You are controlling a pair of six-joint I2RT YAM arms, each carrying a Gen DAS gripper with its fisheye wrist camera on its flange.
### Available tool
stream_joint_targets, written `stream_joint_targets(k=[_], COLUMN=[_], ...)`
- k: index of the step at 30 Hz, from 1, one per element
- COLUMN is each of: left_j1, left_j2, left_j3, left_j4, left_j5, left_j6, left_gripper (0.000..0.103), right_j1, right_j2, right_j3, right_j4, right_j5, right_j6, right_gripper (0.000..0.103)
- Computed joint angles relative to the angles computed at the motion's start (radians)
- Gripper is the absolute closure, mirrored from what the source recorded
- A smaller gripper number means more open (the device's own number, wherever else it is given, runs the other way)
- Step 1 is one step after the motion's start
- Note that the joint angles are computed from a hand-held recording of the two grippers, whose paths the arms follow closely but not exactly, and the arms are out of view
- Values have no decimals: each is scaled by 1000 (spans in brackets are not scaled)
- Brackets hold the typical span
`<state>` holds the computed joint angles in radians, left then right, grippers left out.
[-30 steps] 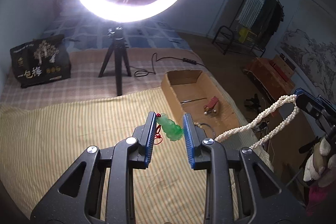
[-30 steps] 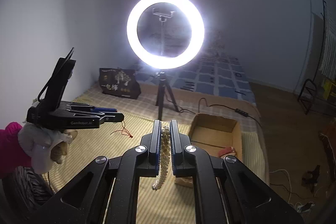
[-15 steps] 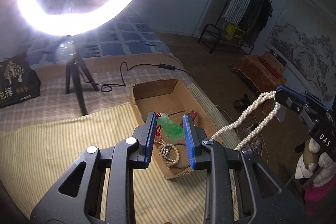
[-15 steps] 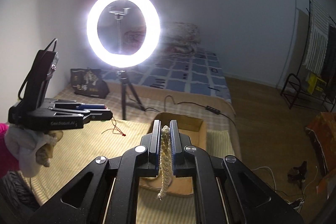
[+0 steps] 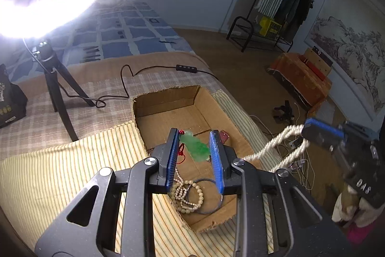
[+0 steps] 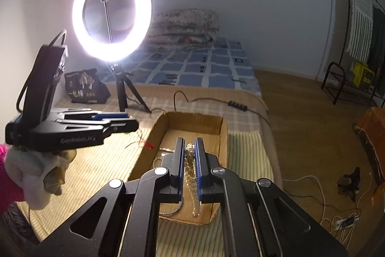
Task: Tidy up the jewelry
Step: 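Lift and carry the pendant in the left tool while the right tool carries the necklace over the box, then open the left tool to drop the pendant while the right tool releases the necklace into the box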
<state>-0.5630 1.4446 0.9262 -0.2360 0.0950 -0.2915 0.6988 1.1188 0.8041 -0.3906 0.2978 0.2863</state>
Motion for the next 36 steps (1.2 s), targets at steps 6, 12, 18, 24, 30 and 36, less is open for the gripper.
stream_joint_targets(k=[6, 12, 18, 24, 30, 36], left_j1=[13, 30, 32, 31, 25, 20], left_j2=[74, 119, 134, 111, 111, 106], left_j3=[29, 44, 54, 38, 47, 55], left_j4=[24, 38, 33, 40, 15, -20], left_j5=[7, 24, 10, -26, -48, -63], left_j6=[14, 20, 20, 29, 30, 20], left_gripper=[78, 78, 74, 37, 28, 28], right_j1=[-35, -42, -37, -6, 11, 35], right_j2=[46, 104, 165, 165, 173, 172], right_j3=[-50, -79, -66, -73, -66, -55], right_j4=[66, 110, 124, 134, 103, 70], right_j5=[-67, -92, -97, -33, 47, 90], right_j6=[1, 10, 7, 23, 48, 62], right_gripper=[97, 97, 96, 39, 27, 26])
